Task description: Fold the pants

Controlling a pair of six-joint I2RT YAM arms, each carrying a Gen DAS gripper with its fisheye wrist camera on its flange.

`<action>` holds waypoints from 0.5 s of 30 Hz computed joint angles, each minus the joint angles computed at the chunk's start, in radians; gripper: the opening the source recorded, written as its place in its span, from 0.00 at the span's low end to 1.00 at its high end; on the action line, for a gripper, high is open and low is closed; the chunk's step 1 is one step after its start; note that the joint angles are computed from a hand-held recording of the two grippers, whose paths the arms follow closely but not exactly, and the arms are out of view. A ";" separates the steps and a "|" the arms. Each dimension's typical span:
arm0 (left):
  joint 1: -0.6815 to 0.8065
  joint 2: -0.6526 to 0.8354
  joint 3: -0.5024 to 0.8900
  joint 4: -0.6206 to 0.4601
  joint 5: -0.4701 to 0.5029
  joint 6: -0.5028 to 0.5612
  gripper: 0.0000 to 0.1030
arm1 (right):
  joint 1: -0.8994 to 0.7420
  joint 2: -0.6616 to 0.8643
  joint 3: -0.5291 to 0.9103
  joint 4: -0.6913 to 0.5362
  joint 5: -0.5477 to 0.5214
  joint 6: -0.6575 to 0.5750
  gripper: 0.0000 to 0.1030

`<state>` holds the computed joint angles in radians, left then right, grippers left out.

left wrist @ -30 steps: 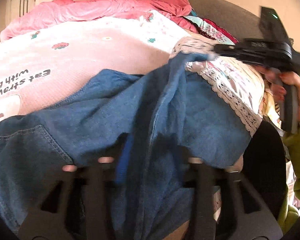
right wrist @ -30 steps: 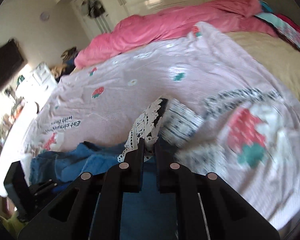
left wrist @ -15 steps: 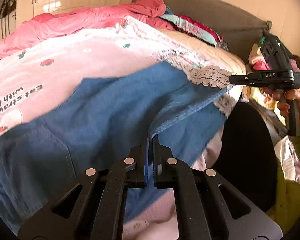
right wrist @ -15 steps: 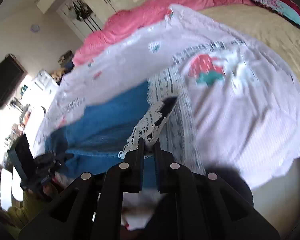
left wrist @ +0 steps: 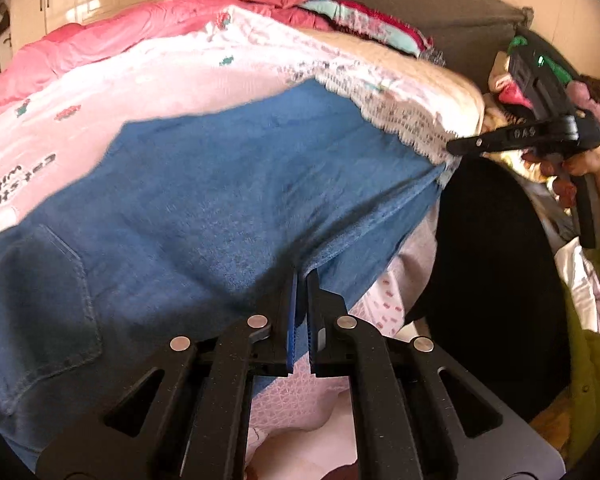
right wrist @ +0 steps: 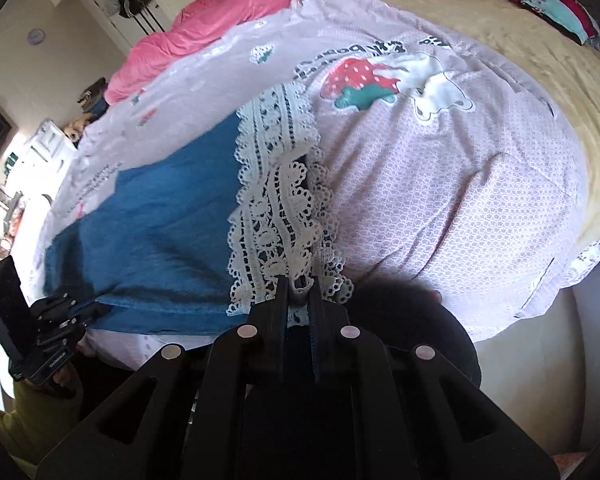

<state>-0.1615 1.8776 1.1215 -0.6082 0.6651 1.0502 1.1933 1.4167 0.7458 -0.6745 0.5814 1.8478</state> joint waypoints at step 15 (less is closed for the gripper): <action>0.015 0.009 0.017 -0.082 0.036 0.065 0.10 | -0.006 0.087 0.230 -0.182 0.118 -0.175 0.45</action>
